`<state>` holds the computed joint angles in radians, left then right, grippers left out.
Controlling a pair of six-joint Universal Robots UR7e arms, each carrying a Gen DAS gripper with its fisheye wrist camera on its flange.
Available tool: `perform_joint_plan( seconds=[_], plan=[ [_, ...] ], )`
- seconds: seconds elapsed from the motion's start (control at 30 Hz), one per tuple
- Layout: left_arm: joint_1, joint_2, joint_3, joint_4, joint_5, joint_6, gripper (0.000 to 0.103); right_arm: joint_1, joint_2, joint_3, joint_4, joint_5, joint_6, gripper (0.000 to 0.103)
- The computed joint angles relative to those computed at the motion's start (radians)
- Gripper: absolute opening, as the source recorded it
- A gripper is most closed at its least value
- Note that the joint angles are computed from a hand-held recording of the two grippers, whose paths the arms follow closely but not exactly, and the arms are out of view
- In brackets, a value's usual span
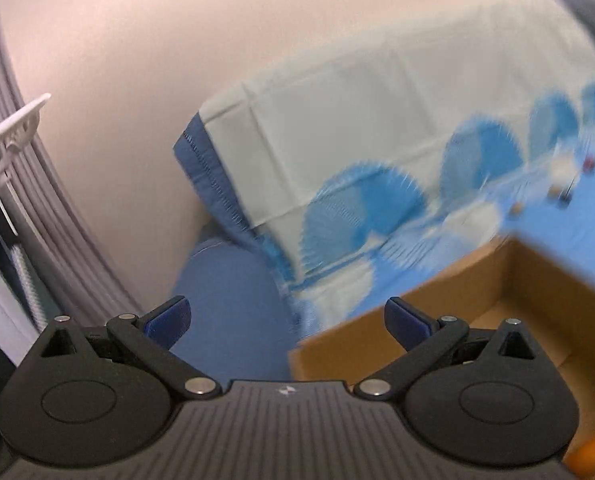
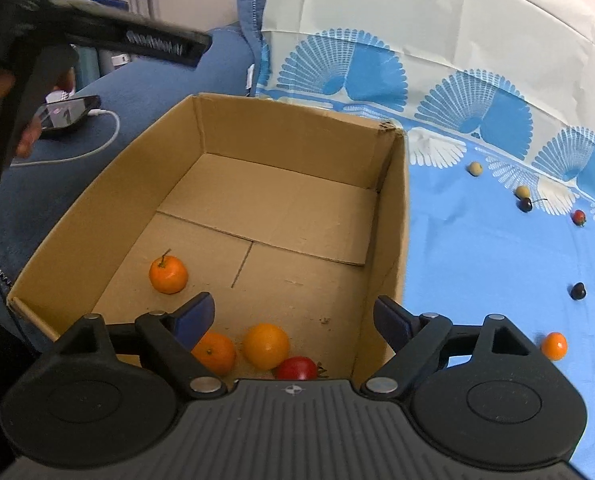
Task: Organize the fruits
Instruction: 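Move both open tools back over the sheet toward remaining fruits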
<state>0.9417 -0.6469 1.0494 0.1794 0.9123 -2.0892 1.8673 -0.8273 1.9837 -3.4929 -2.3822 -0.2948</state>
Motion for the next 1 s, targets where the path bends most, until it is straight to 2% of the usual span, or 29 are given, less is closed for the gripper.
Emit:
perform_joint_plan(
  seconds=[0.1, 0.17, 0.33, 0.5, 0.73, 0.9, 1.0],
  plan=[
    [0.031, 0.043, -0.076, -0.003, -0.06, 0.073, 0.103, 0.011, 0.003, -0.013, 0.04, -0.008, 0.015, 0.087],
    [0.054, 0.031, -0.076, -0.018, -0.07, 0.094, 0.103, 0.017, 0.008, -0.023, 0.057, -0.014, 0.02, 0.087],
    [0.079, 0.041, -0.109, 0.002, -0.081, 0.093, 0.103, 0.026, 0.022, -0.042, 0.101, -0.032, 0.035, 0.087],
    [0.088, 0.087, -0.189, 0.089, -0.1, 0.064, 0.103, 0.03, 0.028, -0.053, 0.121, -0.031, 0.032, 0.087],
    [0.059, 0.018, -0.104, 0.026, -0.071, 0.028, 0.103, 0.032, 0.024, -0.048, 0.074, -0.026, -0.002, 0.087],
    [0.007, -0.015, -0.057, 0.071, -0.034, -0.059, 0.103, 0.03, 0.009, -0.032, 0.02, -0.037, 0.013, 0.087],
    [-0.025, -0.018, -0.051, 0.143, -0.012, -0.15, 0.103, 0.029, -0.01, -0.011, -0.022, -0.046, 0.025, 0.087]
  ],
)
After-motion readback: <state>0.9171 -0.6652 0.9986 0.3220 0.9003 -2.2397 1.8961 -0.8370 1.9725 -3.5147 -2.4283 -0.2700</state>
